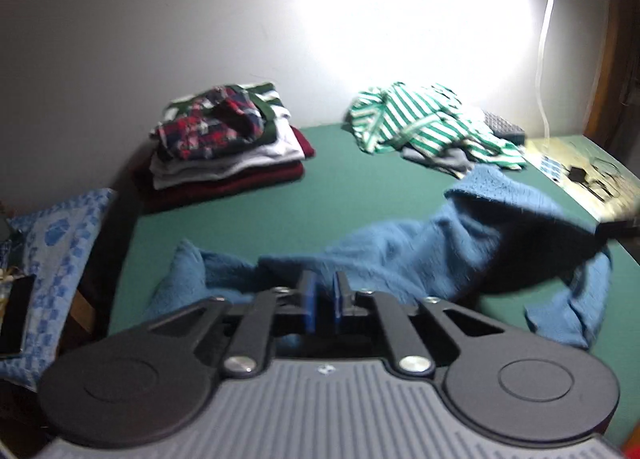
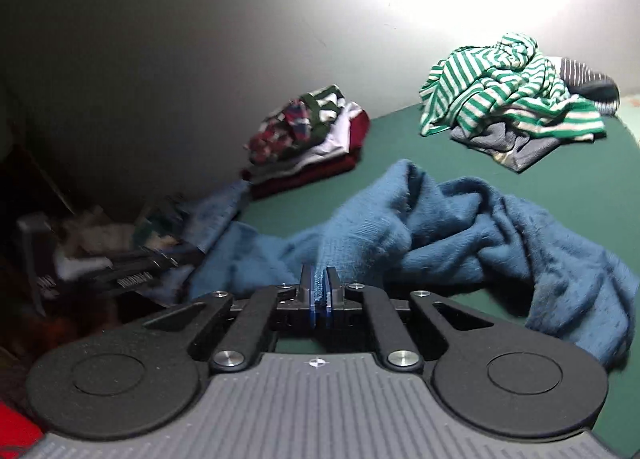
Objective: Fold clothes
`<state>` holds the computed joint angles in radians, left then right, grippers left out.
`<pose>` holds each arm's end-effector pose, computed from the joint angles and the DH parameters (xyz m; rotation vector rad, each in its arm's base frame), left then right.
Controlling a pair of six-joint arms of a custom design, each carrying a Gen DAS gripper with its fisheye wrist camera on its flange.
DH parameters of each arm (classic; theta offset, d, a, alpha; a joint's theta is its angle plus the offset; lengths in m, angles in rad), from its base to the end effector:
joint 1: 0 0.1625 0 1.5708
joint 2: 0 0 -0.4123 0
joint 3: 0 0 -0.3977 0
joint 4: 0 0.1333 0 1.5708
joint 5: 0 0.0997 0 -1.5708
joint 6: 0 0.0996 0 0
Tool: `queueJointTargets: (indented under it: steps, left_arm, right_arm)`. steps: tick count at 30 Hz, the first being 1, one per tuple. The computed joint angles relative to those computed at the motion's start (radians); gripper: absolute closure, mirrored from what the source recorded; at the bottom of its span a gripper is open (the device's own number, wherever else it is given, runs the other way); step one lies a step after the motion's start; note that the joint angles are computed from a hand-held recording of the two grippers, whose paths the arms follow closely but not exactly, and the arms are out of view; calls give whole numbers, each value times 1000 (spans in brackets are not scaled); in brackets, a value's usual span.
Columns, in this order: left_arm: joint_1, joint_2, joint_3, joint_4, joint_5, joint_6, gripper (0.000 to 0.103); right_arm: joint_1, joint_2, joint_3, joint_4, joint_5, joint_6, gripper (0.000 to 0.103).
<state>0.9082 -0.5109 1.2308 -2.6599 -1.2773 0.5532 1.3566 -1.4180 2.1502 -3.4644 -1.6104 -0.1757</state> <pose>-0.3557 -0.7195 0.0490 1.5466 2.3590 -0.5485 0.0223 -0.5058 0.3560 -0.0786 -2.4381 1.5608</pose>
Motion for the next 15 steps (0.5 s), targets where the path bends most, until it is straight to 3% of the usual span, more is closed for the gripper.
queueJointTargets:
  steps: [2, 3, 5, 7, 9, 11, 15]
  left_arm:
    - [6, -20, 23, 49, -31, -6, 63]
    - [6, -23, 36, 67, -43, -11, 57]
    - [2, -13, 62, 61, -49, -17, 34]
    - [-6, 24, 59, 37, -30, -50, 21]
    - [-16, 82, 13, 44, 16, -98, 20]
    - [-22, 142, -56, 70, 60, -150, 19]
    - [-31, 242, -186, 107, 175, -228, 17]
  right_arm:
    - [-8, -15, 26, -39, 37, 47, 103]
    - [2, -10, 30, -62, 11, 64, 103]
    - [43, 42, 10, -113, -143, 36, 102]
    - [79, 114, -24, -156, -275, -26, 77]
    - [106, 196, -67, -194, -378, -114, 55]
    - [130, 291, -124, -238, -487, -232, 42]
    - [131, 433, -242, -261, -593, -399, 37]
